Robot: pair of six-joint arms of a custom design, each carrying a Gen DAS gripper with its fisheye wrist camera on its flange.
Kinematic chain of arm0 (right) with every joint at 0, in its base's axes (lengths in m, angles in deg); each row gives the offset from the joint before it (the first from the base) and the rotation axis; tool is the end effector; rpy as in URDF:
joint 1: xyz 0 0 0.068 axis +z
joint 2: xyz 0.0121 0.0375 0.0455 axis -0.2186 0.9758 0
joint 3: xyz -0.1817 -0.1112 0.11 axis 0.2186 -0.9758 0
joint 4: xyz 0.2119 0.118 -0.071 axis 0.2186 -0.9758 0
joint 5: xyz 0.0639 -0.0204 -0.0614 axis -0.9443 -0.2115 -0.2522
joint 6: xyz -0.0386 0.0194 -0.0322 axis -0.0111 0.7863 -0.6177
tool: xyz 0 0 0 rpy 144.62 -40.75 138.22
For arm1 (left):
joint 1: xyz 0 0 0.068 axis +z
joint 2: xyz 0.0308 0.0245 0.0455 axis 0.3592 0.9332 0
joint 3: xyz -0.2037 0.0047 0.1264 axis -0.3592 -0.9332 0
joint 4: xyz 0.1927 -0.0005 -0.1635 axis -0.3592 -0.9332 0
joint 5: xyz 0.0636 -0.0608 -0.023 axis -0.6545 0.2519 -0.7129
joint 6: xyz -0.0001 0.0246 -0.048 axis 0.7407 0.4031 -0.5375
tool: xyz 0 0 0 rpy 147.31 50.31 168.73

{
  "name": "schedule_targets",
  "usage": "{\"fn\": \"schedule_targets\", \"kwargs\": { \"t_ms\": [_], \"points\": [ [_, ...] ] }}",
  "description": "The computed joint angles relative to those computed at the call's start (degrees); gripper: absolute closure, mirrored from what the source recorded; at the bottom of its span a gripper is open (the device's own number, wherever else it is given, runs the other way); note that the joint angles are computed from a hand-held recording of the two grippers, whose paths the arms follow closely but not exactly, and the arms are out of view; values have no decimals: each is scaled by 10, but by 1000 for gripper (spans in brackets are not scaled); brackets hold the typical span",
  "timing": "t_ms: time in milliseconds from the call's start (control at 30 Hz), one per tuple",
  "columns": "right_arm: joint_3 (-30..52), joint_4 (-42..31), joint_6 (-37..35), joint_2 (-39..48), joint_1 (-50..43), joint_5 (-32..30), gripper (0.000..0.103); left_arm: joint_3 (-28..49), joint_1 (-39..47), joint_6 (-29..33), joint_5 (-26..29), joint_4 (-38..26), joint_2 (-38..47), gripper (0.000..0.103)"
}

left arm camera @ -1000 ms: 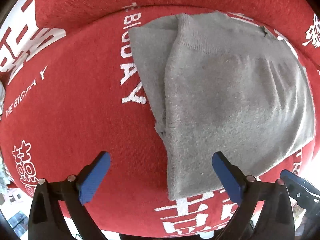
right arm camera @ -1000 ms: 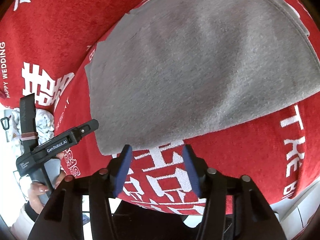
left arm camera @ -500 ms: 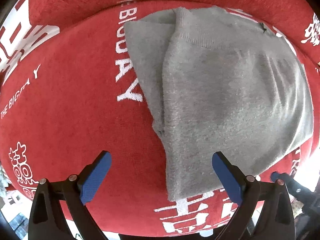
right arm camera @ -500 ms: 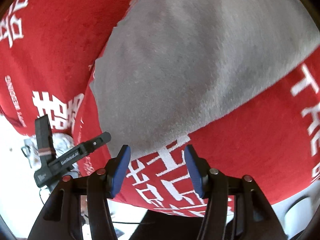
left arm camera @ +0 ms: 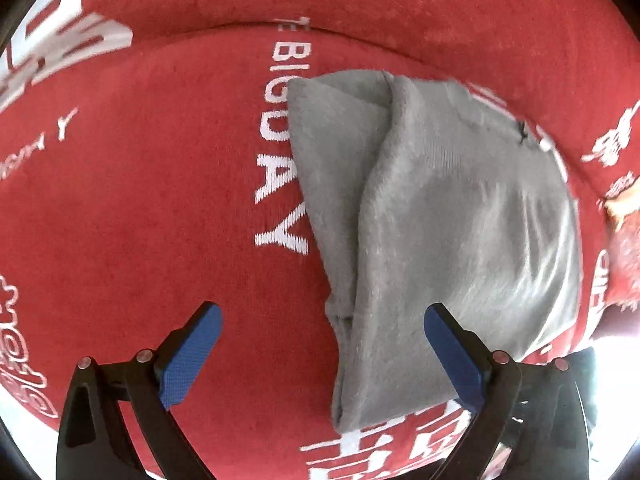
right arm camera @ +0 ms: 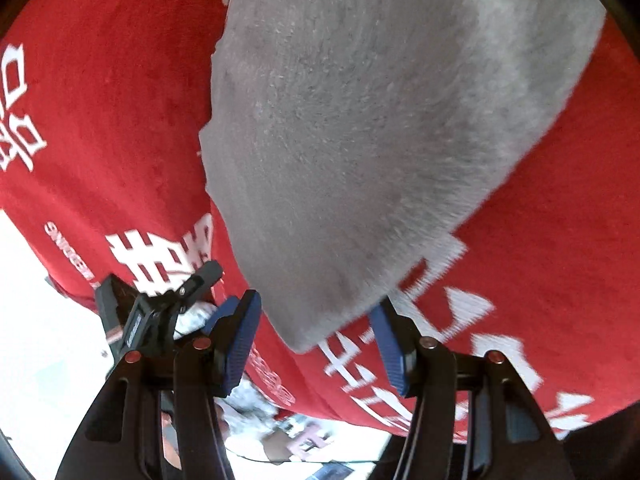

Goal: Fold small clothes

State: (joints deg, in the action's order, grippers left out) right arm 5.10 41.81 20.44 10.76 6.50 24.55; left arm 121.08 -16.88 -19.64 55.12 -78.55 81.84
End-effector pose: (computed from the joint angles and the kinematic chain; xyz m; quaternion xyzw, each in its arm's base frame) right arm 0.1358 0.0636 0.0986 0.4677 0.7524 0.4604 0.0570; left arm 0.2880 -0.2362 0.2007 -0.0946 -0.9853 0.1395 0.0267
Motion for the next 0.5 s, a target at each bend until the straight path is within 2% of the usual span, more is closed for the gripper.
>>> {"fn": "schedule_targets", "kwargs": {
  "t_ms": [100,233,300,333,433,500],
  "points": [
    [-1,94,31,69,19,25,43,-17,11,0,26,22,0,1],
    [-6,235,83,164,12,19,43,-42,27,9,82,51,-7,1],
    [-5,277,101,193,-1,6,75,-46,23,-4,110,68,-1,1],
    [-1,284,101,203,-7,-2,94,-47,24,-10,127,76,5,1],
    [-9,322,114,185,-31,-11,94,-51,29,-28,163,97,17,1],
    [6,285,93,146,-54,-32,94,-59,32,-43,189,122,21,1]
  ]
}}
